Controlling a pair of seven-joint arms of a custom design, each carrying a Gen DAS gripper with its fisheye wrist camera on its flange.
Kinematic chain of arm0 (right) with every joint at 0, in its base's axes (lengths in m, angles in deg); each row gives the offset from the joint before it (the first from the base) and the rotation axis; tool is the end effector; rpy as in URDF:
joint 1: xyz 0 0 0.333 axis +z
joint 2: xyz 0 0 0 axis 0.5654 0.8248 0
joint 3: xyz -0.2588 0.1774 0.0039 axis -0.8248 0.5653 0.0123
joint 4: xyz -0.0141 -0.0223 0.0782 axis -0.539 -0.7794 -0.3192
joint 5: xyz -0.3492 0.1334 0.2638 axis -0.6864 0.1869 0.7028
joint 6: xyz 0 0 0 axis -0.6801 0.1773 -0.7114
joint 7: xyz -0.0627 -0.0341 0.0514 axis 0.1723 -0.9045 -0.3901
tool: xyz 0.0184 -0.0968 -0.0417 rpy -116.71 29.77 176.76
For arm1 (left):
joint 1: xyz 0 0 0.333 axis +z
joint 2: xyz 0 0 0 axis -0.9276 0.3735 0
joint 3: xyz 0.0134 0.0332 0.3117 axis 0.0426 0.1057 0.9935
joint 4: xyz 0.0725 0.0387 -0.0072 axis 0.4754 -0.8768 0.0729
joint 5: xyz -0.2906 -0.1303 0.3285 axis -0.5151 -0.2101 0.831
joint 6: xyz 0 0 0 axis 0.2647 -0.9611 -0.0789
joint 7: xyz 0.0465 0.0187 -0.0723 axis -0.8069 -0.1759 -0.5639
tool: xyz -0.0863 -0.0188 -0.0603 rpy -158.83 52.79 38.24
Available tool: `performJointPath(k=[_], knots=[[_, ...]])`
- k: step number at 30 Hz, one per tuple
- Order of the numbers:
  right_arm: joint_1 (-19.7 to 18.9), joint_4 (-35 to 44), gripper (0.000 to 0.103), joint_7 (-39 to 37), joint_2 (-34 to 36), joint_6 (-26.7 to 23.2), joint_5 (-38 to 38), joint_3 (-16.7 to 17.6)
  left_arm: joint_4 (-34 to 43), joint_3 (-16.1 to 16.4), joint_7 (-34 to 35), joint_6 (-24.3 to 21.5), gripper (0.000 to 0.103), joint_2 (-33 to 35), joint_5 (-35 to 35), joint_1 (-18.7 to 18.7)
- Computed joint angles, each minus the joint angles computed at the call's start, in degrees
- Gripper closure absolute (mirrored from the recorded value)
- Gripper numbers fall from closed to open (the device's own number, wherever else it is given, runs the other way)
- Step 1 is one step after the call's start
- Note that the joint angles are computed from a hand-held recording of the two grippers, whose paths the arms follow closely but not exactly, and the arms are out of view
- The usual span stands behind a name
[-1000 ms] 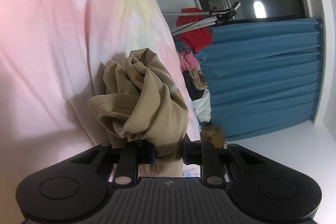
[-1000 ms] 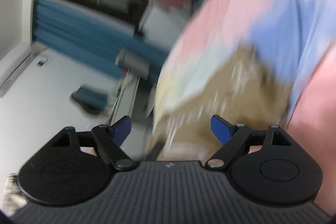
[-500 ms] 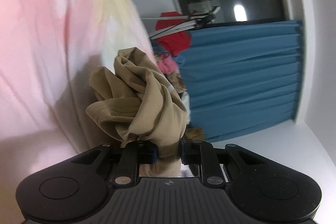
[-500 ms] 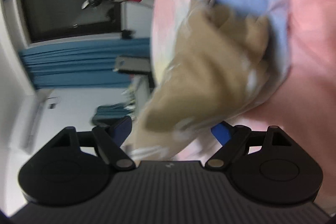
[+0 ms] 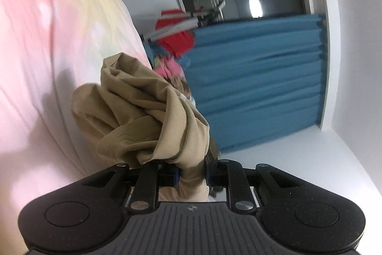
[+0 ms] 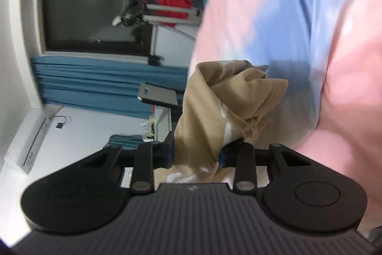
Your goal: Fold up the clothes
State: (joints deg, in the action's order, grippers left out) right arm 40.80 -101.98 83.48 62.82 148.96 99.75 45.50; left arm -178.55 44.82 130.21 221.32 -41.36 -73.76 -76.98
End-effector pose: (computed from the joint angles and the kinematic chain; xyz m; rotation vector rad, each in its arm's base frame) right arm 0.4234 0.2080 0.5201 -0.2870 1.7419 0.0975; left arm 0.4749 -0.0482 0.5639 1.7145 -1.2310 1.7297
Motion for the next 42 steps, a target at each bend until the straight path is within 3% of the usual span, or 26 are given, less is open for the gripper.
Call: performJointPath(k=[2,5,9,13,16,18,20,23,25,27,28,30,31,35,36,37,39,41,42], knots=[[-0.7,-3.0,0.067,-0.8,-5.3,-1.5,0.4,-0.9,2.4,-1.2,-2.1,-0.5,0.083,0.8,2.8,-1.5],[-4.4,-7.3,0.067,-0.7,-14.6,-7.6,0.8,-1.8,8.8,-9.8,-6.6,-2.6,0.083,5.1,4.8,2.6],[-12.1,-10.7,0.067,-1.0,-22.9,-14.4,-1.5,-4.7,22.2,-15.5,-8.9,-0.1,0.083,17.5,7.1,-1.1],[-22.0,-6.0,0.067,-4.5,-18.8,-17.8,-8.9,-8.6,41.2,-22.1,-13.5,1.9,0.083,35.6,13.5,-2.9],[-28.2,-0.9,0.067,-8.8,-12.5,-17.5,-16.3,-11.0,56.2,-29.7,-7.6,11.0,0.083,50.1,21.6,-4.2],[-31.0,1.7,0.067,-9.8,-7.0,-14.1,-19.6,-12.0,66.1,-29.1,-6.6,15.0,0.083,59.3,26.2,-9.0],[-35.4,3.3,0.067,-9.6,-2.1,-10.7,-21.5,-10.0,73.8,-30.4,-9.6,17.0,0.083,66.8,33.3,-11.5],[-36.2,0.5,0.067,-9.1,-0.5,-8.6,-23.2,-11.4,84.1,-28.1,-16.7,14.7,0.083,75.8,45.2,-16.0],[-34.7,-0.1,0.067,-8.6,1.6,-7.7,-23.6,-13.4,85.0,-28.3,-16.3,12.4,0.083,77.3,48.2,-15.9],[-31.9,-1.6,0.067,-7.8,2.9,-5.9,-23.1,-15.7,81.1,-27.3,-8.2,11.0,0.083,75.6,46.3,-15.4],[-30.6,-2.6,0.067,-7.5,3.1,-5.1,-22.4,-16.3,78.2,-28.8,-5.5,11.4,0.083,74.3,47.2,-13.7],[-29.3,-5.4,0.067,-7.3,2.2,-4.1,-19.5,-15.1,71.3,-34.6,-2.5,12.0,0.083,71.6,49.1,-7.8],[-28.6,-6.7,0.067,-7.2,1.7,-3.8,-18.0,-14.5,69.4,-35.3,-2.0,10.9,0.083,70.8,49.5,-6.4],[-27.7,-11.2,0.066,-6.0,-1.4,-7.2,-12.4,-10.0,63.0,-32.8,-3.6,8.0,0.079,67.5,50.0,-5.3],[-28.8,-11.5,0.066,-6.0,-1.8,-9.0,-12.1,-8.0,61.9,-34.3,-4.3,8.8,0.076,67.6,52.3,-3.9],[-29.9,-11.7,0.066,-5.6,-2.2,-10.7,-12.4,-6.4,61.7,-34.0,-4.8,8.8,0.071,67.8,53.9,-4.1],[-29.9,-11.7,0.065,-4.4,-2.8,-13.4,-13.7,-6.7,61.6,-30.6,-5.3,8.6,0.067,67.5,54.9,-6.7],[-29.1,-11.4,0.061,-3.0,-4.2,-17.0,-15.0,-8.1,62.6,-26.4,-6.9,7.1,0.051,66.7,54.9,-9.9],[-29.4,-11.0,0.059,-2.6,-6.5,-21.9,-15.7,-8.3,62.0,-26.4,-7.2,6.9,0.035,65.6,55.5,-9.9]])
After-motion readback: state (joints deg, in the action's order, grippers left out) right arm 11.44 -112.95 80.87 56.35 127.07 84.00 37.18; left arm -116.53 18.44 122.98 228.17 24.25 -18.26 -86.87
